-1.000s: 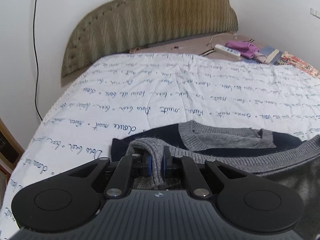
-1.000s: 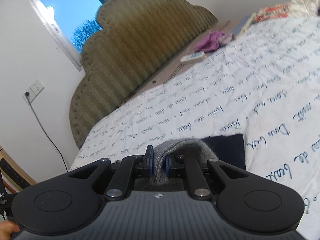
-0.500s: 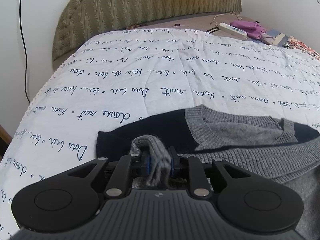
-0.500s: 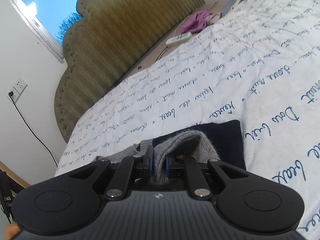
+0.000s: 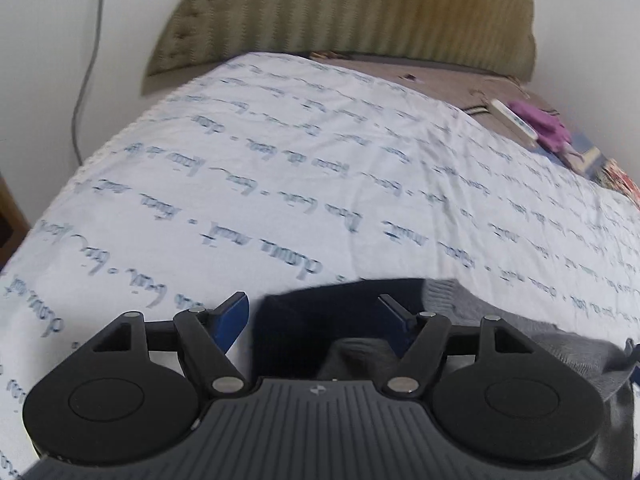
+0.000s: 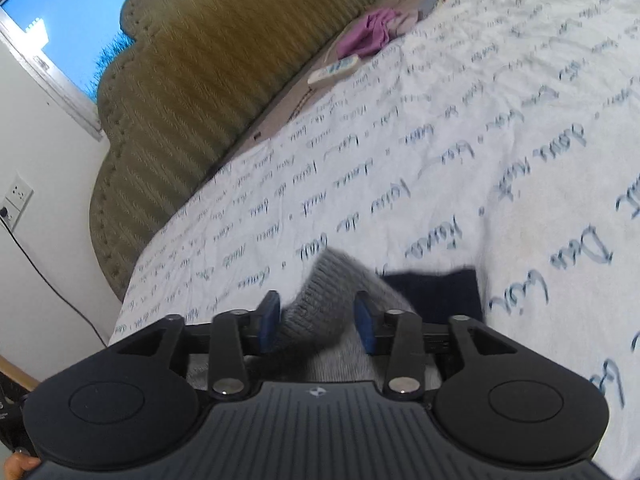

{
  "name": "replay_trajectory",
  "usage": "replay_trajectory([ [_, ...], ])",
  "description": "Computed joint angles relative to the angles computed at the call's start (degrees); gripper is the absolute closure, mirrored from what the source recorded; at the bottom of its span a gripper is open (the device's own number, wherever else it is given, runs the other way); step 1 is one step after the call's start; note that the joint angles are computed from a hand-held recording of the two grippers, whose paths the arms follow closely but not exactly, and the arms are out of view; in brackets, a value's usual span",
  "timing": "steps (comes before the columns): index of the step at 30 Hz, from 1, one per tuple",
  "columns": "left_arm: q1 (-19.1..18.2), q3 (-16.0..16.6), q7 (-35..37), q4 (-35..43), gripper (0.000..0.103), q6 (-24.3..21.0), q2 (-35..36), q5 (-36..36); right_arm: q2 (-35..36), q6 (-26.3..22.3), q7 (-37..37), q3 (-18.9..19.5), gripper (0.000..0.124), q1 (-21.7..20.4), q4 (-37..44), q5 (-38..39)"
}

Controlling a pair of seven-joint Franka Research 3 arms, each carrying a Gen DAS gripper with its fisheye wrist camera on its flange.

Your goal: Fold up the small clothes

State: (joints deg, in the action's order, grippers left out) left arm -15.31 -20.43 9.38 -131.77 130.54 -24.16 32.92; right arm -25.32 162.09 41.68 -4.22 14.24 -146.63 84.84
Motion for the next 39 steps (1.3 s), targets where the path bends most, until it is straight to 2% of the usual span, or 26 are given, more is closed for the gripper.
replay_trajectory([
  [4,-0.34,-0.89,0.51,-0.50,0.030,-3.79,-1.64,0.84,-0.20,8.93,-3.63,2.46,0.069,0.44,0.71,2.51],
  [6,-1.04,-1.14,1.73,-1.38,0.028,-4.88,-2.97,1.21,-1.50,10.11,-6.52,2.48,0.069,1.24,0.32,3.44],
  [9,-2.76,-0.98,4.14,-3.67,0.027,-4.74,-5.50,0.66,-4.16,7.56,-7.61,2.64,0.065,2.25,-1.71,-1.54],
  [13,-5.27,-1.68,9.03,-6.92,0.025,-2.51,-9.14,0.63,-6.02,1.96,-2.73,2.38,0.063,4.05,-3.63,-12.07],
  [14,-5.53,-2.57,10.84,-6.75,0.021,-2.70,-9.00,1.66,-6.06,1.34,-1.75,2.49,0.063,4.59,-3.86,-14.04],
  [17,-5.02,-7.81,16.26,-3.64,0.012,-7.49,-5.19,8.44,-5.87,1.45,2.15,3.46,0.063,6.12,-4.39,-18.60],
  [20,-5.02,-11.68,19.03,-0.18,0.010,-13.05,1.32,16.35,-6.56,1.35,3.50,2.38,0.062,8.70,-5.33,-20.08],
  [22,-5.52,-10.70,19.33,0.76,0.010,-12.61,4.71,18.58,-6.91,1.62,4.18,1.98,0.055,9.71,-5.96,-21.27],
  [24,-5.55,-8.98,18.19,1.78,0.010,-12.65,7.72,19.82,-6.93,1.95,4.80,1.50,0.055,10.26,-6.33,-22.56],
  [27,-5.03,-6.69,14.43,4.11,0.011,-16.27,10.69,22.46,-7.86,1.62,6.31,0.58,0.055,10.50,-7.19,-24.31],
  [30,-4.56,-3.08,10.45,5.55,0.013,-19.33,9.91,19.87,-8.48,1.62,7.07,0.00,0.055,10.47,-7.86,-26.17],
  [31,-4.29,-2.70,9.08,5.86,0.013,-21.67,9.39,19.35,-8.51,1.55,7.19,-0.25,0.055,10.54,-7.95,-26.69],
  [32,-4.18,-2.43,8.26,5.76,0.018,-23.57,8.48,19.03,-8.55,1.40,7.60,-0.36,0.055,10.42,-8.06,-27.31],
  [33,-4.31,-2.32,7.70,5.03,0.018,-24.75,6.92,18.88,-8.68,1.37,7.94,-0.52,0.055,10.40,-8.22,-27.68],
  [35,-5.34,-1.42,6.85,1.01,0.017,-22.25,1.15,17.32,-9.22,1.75,8.32,-0.94,0.055,10.82,-8.63,-27.63],
  [39,-8.81,0.19,6.91,-8.89,0.013,-11.42,-11.69,10.93,-12.67,4.95,8.25,-0.33,0.055,11.27,-11.32,-28.35],
])
